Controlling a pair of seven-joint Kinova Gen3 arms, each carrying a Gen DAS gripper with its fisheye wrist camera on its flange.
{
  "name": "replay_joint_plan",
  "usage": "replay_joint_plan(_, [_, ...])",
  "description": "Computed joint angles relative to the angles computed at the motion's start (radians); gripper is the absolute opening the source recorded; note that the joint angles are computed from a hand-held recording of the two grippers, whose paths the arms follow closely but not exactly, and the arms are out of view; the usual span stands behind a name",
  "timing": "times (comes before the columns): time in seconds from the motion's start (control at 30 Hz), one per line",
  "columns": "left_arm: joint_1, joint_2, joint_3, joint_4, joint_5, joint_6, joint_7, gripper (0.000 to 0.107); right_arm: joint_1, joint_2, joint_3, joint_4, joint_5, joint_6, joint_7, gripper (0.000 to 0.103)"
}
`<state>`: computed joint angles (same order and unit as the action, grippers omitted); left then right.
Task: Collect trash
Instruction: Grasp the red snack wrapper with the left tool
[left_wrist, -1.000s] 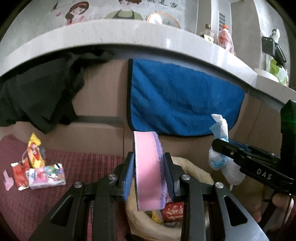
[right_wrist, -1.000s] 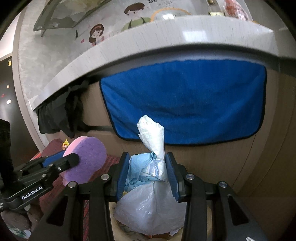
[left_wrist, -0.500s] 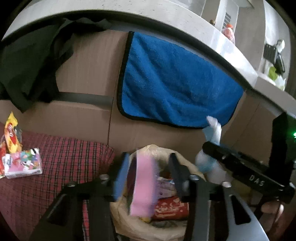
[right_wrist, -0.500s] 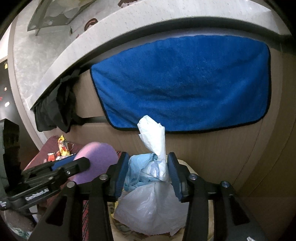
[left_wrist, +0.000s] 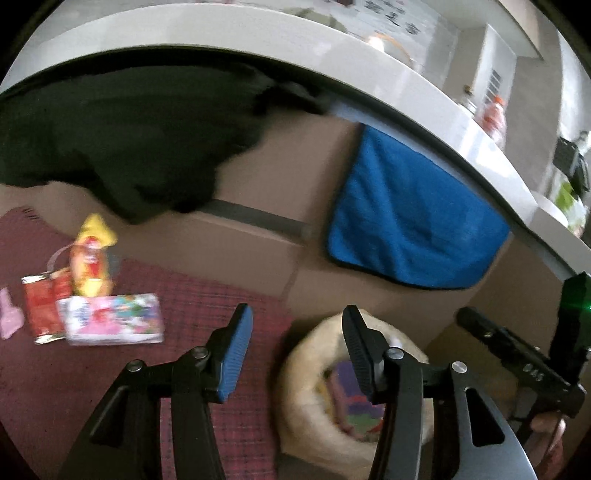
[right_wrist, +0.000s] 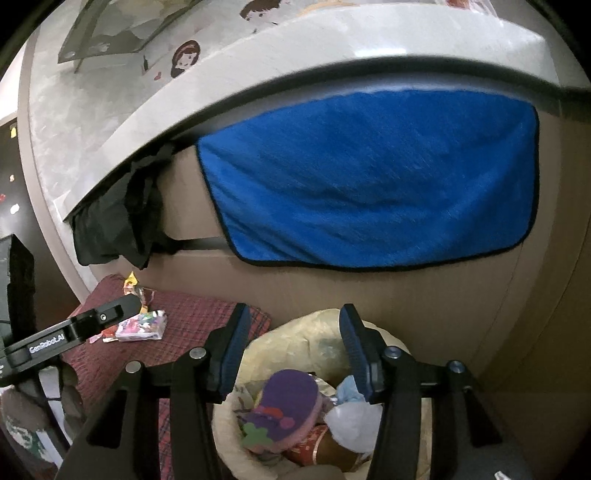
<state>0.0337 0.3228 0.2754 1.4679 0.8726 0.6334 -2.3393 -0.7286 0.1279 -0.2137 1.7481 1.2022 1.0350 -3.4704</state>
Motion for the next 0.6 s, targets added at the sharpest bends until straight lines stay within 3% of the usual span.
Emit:
replay_joint_plan(0.23, [-0.068,-0.016,-0.077,0.021,-0.061,-0.022,0.069,0.051,-0.052,0.071,0.008,-0.125,0.008,0.036,0.091,0.048])
replay_joint_plan(0.4, [-0.15,0.021,-0.128,-0.001,-0.119,-0.032,0.154,0.051,-0.078,0.152,0.048,-0.245,-0.024,-0.012,0.191,0.048])
replay_joint_plan(0.6, [-0.24,0.114,-0.158,-0.095,-0.22,0.021,0.286,0.051,-0.093,0.272,0.098,-0.412,-0.113,-0.082,0.343,0.048])
